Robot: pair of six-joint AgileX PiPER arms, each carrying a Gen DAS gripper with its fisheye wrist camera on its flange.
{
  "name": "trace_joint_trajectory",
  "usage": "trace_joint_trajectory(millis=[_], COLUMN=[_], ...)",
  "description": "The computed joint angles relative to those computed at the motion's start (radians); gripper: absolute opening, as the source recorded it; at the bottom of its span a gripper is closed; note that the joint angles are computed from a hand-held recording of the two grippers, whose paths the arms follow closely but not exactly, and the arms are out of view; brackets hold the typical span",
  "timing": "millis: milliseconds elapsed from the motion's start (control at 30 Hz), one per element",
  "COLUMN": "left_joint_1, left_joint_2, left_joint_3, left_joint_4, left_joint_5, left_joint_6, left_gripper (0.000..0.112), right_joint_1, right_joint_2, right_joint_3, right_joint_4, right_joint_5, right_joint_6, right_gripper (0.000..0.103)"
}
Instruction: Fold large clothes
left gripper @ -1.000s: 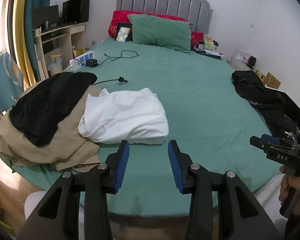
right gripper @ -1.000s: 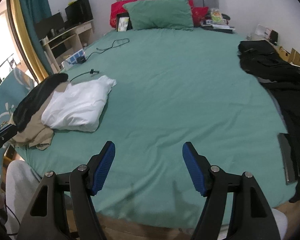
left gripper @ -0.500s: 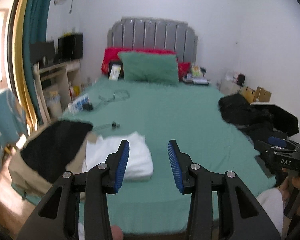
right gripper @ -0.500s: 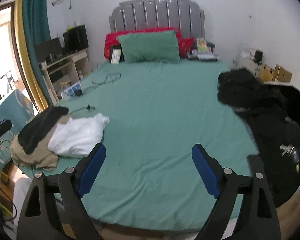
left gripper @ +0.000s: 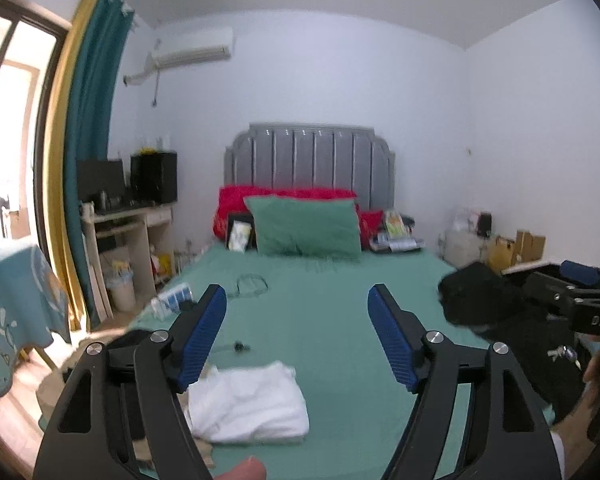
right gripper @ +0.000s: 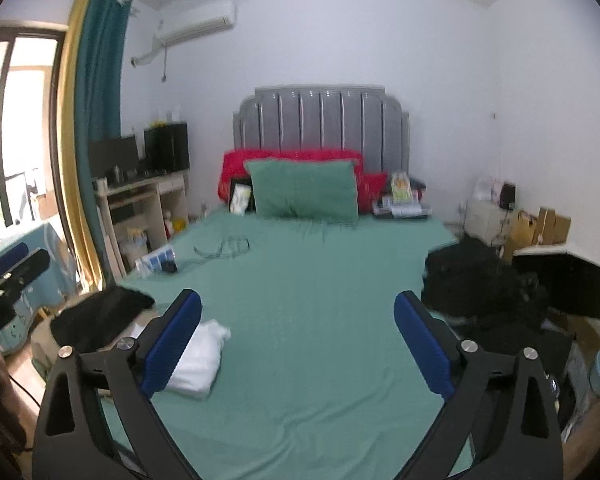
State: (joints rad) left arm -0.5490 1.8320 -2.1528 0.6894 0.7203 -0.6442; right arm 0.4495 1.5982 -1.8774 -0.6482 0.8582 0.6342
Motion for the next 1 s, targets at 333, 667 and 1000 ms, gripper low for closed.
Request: trace_joint_trajectory(millis=[333, 667, 1000], left_joint_1=[-0.002, 0.034, 0.051], left_joint_2=[-0.049, -0.057, -0.018], left_joint_3=[0.059, 0.125, 0.091], left_joint_4=[0.125, 0.080, 0.014], left_joint_5=[-0.051, -0.012, 0.003], left_joint_6=[-0.136, -0.142, -0.077], left_gripper=[0.077, 0.079, 0.079], right_joint_1=[0.094, 0.087, 0.045], right_joint_2=[0.022, 0.058, 0.053], right_joint_3=[-0.078, -0.047, 0.023], right_joint_4=[-0.149, -0.089, -0.019], right_joint_5=[-0.032, -0.074, -0.075], right_joint_6=[0.063, 0.035, 0.025], right_gripper=[0.101, 0.102, 0.102])
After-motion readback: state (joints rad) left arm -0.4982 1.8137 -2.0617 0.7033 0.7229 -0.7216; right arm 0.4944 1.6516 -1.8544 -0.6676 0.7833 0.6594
